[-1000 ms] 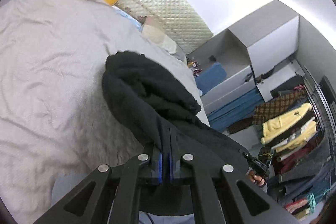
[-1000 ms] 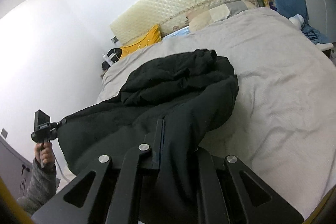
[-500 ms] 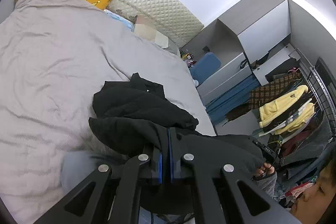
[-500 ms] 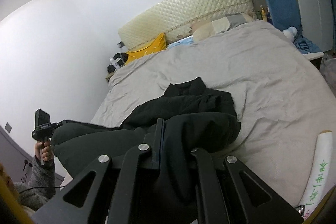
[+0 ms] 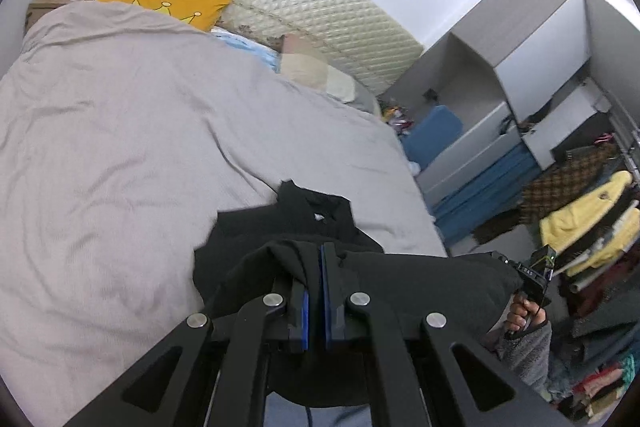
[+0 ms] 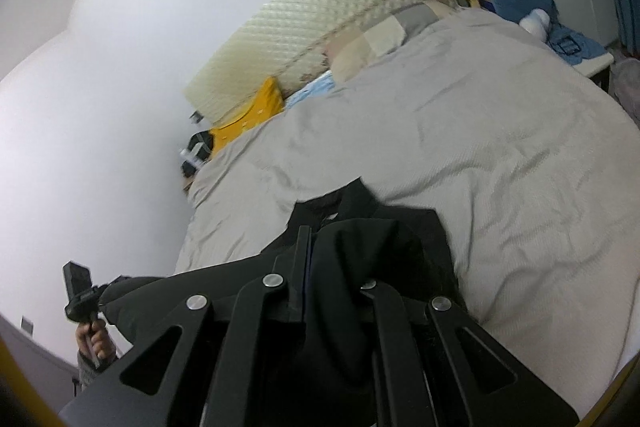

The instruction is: Fold large clothes

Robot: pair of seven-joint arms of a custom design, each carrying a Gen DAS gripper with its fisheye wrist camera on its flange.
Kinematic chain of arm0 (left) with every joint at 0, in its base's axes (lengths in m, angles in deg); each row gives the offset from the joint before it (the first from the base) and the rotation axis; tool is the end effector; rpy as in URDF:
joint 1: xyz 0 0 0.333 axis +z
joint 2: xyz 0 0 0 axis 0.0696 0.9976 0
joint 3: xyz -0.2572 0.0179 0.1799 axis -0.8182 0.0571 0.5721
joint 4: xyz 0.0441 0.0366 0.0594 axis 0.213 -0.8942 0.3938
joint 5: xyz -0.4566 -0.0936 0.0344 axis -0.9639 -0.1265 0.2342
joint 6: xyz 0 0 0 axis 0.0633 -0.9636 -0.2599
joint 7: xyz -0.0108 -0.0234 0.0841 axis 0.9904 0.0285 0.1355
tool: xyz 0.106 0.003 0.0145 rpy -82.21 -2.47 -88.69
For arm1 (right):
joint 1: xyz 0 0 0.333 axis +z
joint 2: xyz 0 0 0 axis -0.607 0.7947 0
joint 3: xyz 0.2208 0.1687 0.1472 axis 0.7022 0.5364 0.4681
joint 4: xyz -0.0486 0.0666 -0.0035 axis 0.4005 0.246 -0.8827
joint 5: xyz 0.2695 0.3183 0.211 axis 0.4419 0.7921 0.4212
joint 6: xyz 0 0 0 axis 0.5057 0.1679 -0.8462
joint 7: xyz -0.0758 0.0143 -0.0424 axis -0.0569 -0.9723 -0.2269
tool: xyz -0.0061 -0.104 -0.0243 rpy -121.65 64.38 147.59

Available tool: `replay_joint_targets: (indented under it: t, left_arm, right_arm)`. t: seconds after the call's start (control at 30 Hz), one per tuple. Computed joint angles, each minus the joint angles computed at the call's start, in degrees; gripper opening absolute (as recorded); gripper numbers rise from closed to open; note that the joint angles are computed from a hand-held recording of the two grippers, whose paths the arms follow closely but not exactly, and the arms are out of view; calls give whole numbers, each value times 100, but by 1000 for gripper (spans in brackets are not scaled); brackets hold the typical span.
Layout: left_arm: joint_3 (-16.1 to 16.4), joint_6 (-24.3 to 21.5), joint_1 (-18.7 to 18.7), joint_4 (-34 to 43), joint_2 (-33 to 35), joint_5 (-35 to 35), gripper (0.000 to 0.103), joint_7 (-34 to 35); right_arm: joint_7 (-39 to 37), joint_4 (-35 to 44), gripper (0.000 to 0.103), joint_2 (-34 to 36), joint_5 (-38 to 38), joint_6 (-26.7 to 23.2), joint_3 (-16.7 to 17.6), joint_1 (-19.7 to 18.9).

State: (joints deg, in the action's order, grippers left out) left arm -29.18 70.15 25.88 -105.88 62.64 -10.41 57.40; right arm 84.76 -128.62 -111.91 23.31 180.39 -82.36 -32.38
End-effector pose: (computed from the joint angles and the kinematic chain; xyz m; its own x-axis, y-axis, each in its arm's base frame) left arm 0.6573 0.1730 0.6527 -0.4092 -0.7136 0.5686 -0.8550 0.0822 -0.5121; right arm 0.4135 0.0691 0.6051 -0.2551 -0.7638 -0.5930 -0.5653 0.6153 -0.5494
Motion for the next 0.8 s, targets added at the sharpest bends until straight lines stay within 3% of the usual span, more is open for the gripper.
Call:
replay_joint_targets:
  t: [0.33,0.5,0.67,0.8]
  left_arm:
    - [-551,994,-477,1493,1519,1510,5,-1163]
    - [-758,1410,-755,2080,2224,2351,5,-1749]
    - [-846,1524,-1111,2894,3071,3261,5,-2277]
    - [-913,1356,-1381,3917,3960,3825,5,-2460]
  right_arm:
    - [-94,1220,7,2369,-64,326,-248,-194]
    - [-82,1782,7,3276,-217,119,-350,-258]
    - [-182,2417,7,4122,-489,-222,-455,-238]
    - [-656,2756,7,4725,-143,-349,-633,-164]
